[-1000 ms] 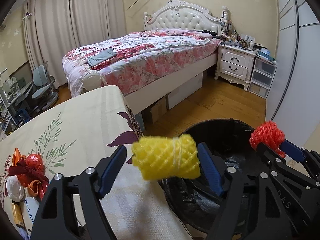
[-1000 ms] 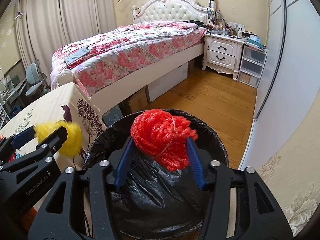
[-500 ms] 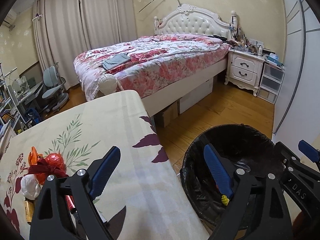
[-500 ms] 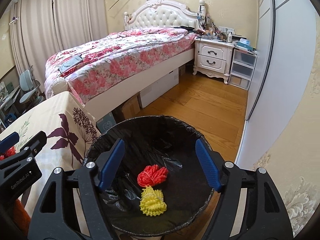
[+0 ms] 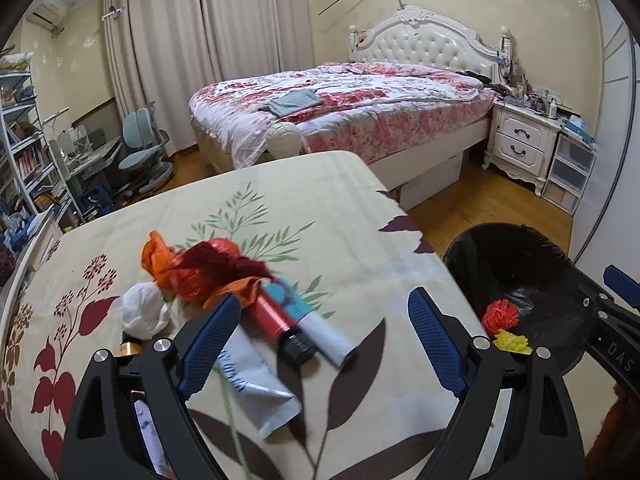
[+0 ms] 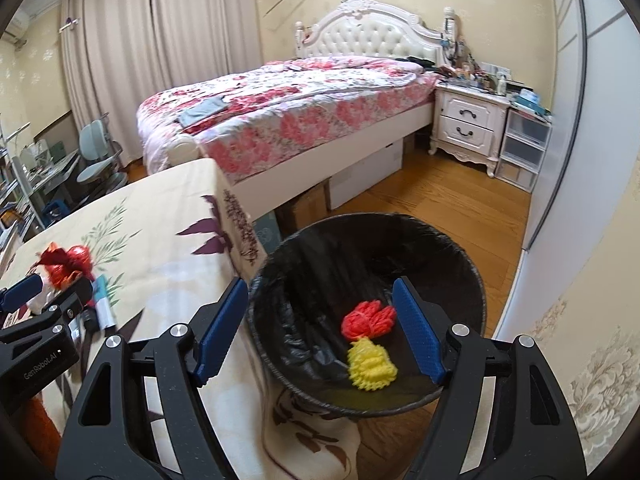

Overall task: Collect trash
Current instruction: 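Grasp the lavender cloth with the left tool while the right tool reaches for the white tube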

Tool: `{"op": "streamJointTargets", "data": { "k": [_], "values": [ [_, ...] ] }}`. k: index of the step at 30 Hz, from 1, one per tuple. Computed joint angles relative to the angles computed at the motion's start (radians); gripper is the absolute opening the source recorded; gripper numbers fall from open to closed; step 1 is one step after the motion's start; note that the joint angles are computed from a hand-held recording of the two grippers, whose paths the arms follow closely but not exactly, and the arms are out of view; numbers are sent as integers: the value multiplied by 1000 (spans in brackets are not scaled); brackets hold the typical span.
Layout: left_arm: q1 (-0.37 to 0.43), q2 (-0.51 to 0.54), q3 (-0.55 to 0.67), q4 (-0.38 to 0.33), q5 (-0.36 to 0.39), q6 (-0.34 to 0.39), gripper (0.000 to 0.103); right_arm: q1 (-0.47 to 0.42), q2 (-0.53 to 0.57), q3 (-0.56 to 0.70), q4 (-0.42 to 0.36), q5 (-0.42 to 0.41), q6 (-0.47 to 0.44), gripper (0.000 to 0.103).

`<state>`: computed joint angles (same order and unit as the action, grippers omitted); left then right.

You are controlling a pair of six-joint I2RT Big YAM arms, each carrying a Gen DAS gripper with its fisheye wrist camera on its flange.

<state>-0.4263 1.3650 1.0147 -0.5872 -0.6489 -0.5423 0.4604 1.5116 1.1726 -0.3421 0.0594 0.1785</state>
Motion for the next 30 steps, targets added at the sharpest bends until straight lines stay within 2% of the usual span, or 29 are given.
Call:
{"op": "streamJointTargets", "data": {
  "k": [13, 20, 24, 27, 29, 30],
  "values": [
    [43, -210, -183, -160, -53, -163, 85, 135, -40, -22, -14, -22, -30, 73],
    [55, -276, -258, -198, -44, -204, 85, 189, -51, -38, -19, -22, -39, 73],
    [77, -281, -281, -191, 1, -199, 85, 209, -51, -45, -21, -19, -41, 73],
    [90, -280, -294, -178, 32, -190, 79, 218, -49, -46, -25, -21, -42, 73],
    [100, -271, -295, -178, 54, -184, 64, 220, -47, -46, -26, -25, -43, 73],
    [102, -274, -301, -170, 64, -181, 62, 222, -47, -46, -27, -26, -43, 73]
  ]
}}
